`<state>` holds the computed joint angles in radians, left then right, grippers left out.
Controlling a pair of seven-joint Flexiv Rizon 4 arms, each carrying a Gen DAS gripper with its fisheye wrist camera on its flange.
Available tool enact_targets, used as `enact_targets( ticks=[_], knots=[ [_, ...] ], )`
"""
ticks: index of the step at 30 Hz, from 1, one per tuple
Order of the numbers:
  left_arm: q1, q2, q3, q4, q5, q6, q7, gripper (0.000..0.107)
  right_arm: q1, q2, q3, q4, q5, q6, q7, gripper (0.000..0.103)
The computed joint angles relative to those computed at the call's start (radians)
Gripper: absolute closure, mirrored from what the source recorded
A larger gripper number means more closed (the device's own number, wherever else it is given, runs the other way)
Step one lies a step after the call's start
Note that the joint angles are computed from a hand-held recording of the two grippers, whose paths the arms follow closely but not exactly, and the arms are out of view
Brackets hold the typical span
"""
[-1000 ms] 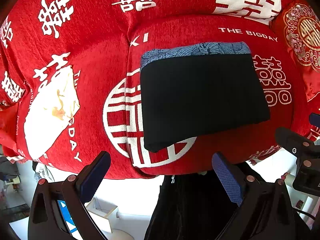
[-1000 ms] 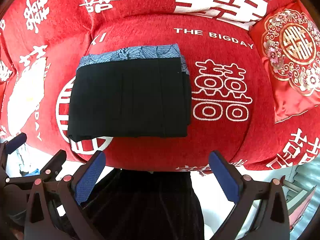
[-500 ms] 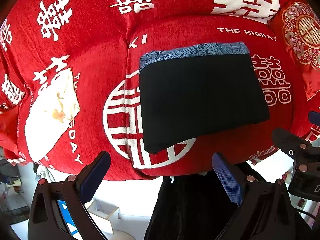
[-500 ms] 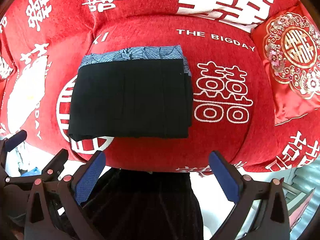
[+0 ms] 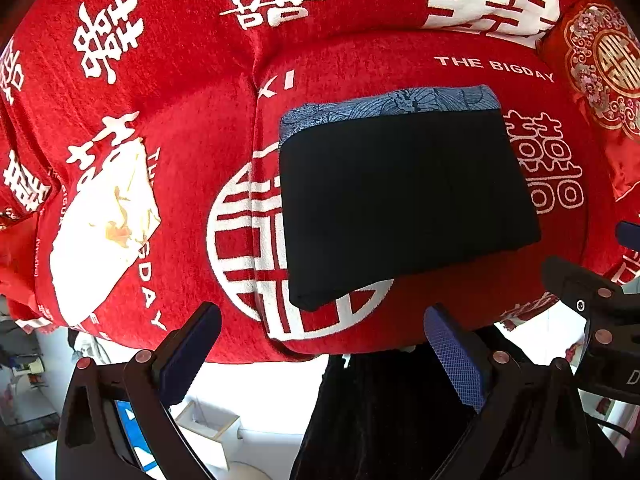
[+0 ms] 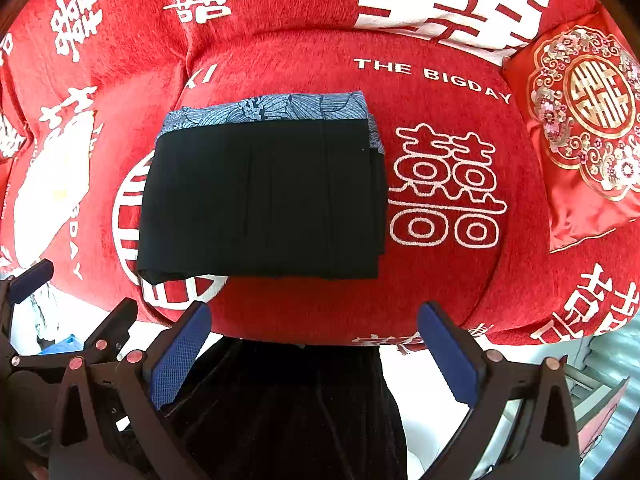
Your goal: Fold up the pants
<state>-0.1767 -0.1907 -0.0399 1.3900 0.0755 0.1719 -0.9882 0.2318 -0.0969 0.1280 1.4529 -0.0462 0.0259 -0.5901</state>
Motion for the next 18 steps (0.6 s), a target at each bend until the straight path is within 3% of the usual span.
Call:
enact_targets(
  ticks=[18],
  knots=[
    [0.0,0.009,-0.004,0.02,-0.024,0.025,0.0,0.005,0.0,-0.004,-0.001,-0.003,0.001,-0.001,-0.002,0.0]
  ],
)
